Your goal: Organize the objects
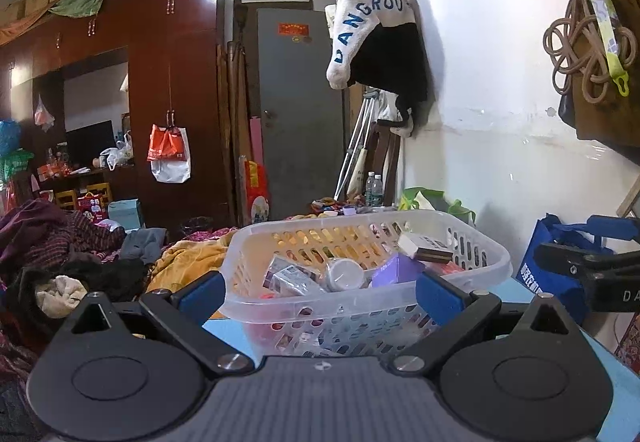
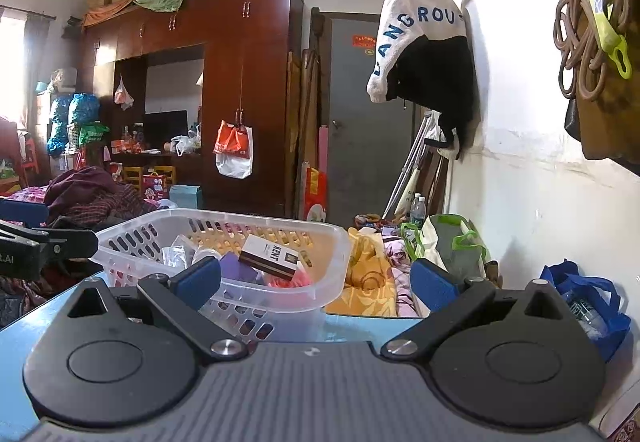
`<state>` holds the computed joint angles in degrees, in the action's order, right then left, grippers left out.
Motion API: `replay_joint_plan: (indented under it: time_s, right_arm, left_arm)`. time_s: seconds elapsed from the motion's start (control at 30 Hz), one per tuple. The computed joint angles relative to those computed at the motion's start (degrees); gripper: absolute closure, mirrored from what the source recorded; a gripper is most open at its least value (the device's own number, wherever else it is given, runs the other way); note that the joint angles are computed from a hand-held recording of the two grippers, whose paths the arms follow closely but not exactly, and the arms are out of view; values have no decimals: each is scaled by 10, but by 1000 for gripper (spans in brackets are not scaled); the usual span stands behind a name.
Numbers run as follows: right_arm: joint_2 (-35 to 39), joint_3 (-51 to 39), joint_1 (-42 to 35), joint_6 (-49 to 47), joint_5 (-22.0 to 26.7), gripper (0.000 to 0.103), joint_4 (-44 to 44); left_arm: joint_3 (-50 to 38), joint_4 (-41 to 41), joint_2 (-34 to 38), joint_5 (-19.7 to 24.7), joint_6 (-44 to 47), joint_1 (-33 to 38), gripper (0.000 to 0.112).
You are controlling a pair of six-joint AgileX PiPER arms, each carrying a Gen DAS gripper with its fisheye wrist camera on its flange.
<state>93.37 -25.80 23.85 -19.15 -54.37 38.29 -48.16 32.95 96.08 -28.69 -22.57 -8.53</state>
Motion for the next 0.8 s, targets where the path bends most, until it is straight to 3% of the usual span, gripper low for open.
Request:
replay_joint_plan:
  time_s: [0.27,0.43,0.67,0.8]
  right_arm:
    - [-5,4,2,-4,6,0,-7]
    - [-4,4,5,-11,6,0,-7]
    - [-2,4,6,-12,2,0,-5]
    - [-1,3,6,-13,2,0,-3]
  left_arm:
    - [5,-65,5,-7,62,-13,10]
    - [13,-188,7,-12,178,-37,10]
    - [-2,-75,7,12,72,-23,10]
    - [-1,-91,11,18,92,-28,10]
